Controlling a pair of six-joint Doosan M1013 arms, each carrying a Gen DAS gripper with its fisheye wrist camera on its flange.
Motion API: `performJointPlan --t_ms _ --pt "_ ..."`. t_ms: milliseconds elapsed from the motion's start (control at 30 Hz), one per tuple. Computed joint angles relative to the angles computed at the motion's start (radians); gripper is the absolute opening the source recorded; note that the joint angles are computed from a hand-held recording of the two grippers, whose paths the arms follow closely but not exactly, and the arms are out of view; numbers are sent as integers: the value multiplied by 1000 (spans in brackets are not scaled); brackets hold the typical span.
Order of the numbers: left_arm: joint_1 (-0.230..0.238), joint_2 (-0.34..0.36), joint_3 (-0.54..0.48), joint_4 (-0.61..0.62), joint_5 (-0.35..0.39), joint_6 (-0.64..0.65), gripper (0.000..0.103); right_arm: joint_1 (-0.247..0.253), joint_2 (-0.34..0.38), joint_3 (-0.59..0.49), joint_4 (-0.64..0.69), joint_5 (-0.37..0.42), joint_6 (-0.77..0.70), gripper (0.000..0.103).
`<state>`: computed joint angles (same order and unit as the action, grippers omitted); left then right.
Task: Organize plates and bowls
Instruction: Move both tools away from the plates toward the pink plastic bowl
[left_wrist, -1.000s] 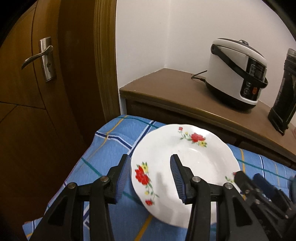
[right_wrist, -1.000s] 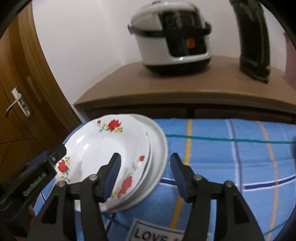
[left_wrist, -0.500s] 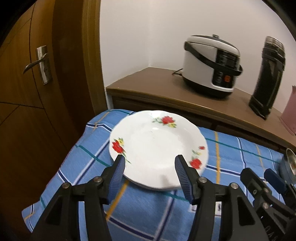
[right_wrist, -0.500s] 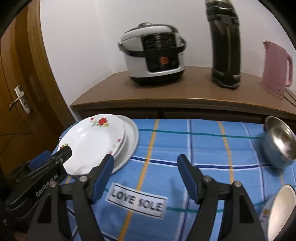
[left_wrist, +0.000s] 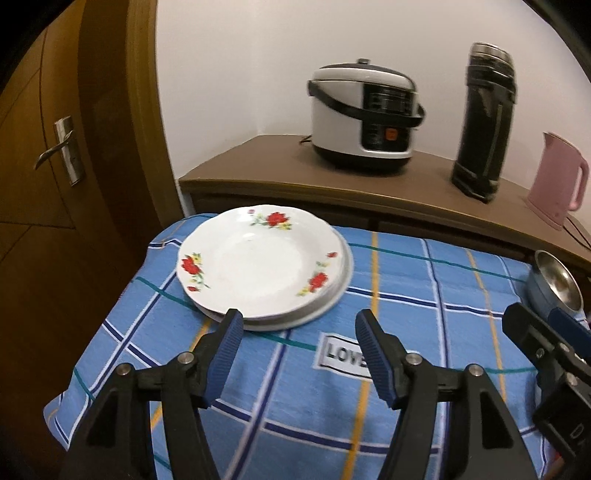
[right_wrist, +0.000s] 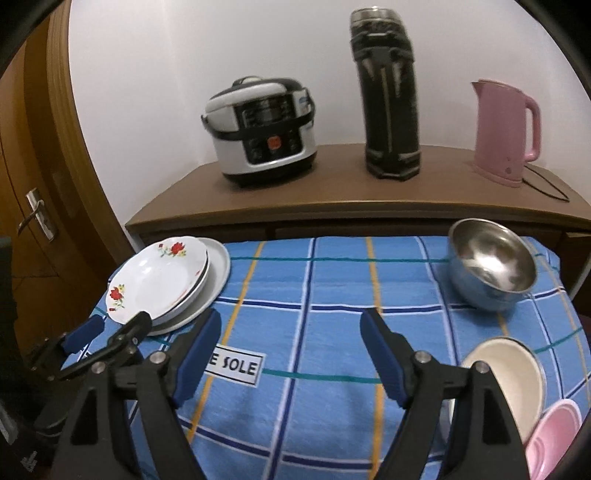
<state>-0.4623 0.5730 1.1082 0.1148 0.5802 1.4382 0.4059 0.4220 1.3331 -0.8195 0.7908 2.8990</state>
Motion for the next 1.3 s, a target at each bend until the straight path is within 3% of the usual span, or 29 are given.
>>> performJointPlan --t_ms 300,467,667,800,967,1167,1300 --pt "-31 -32 46 -75 -12 119 66 8 -49 64 -50 40 54 80" --pt "-41 -55 73 -239 -9 297 66 13 -102 126 -81 59 96 80" --pt "-65 -87 116 -440 18 540 66 27 -182 217 -133 151 148 80" --pt "-86 -104 140 -509 33 626 66 33 -232 274 -125 218 175 80" --pt "-111 -136 187 -539 24 676 66 49 -284 333 -130 271 219 80" --pt "-141 -160 216 -499 46 602 66 55 -338 398 -113 270 270 77" --pt "-169 -181 248 -435 27 552 66 62 -360 428 -116 270 298 69"
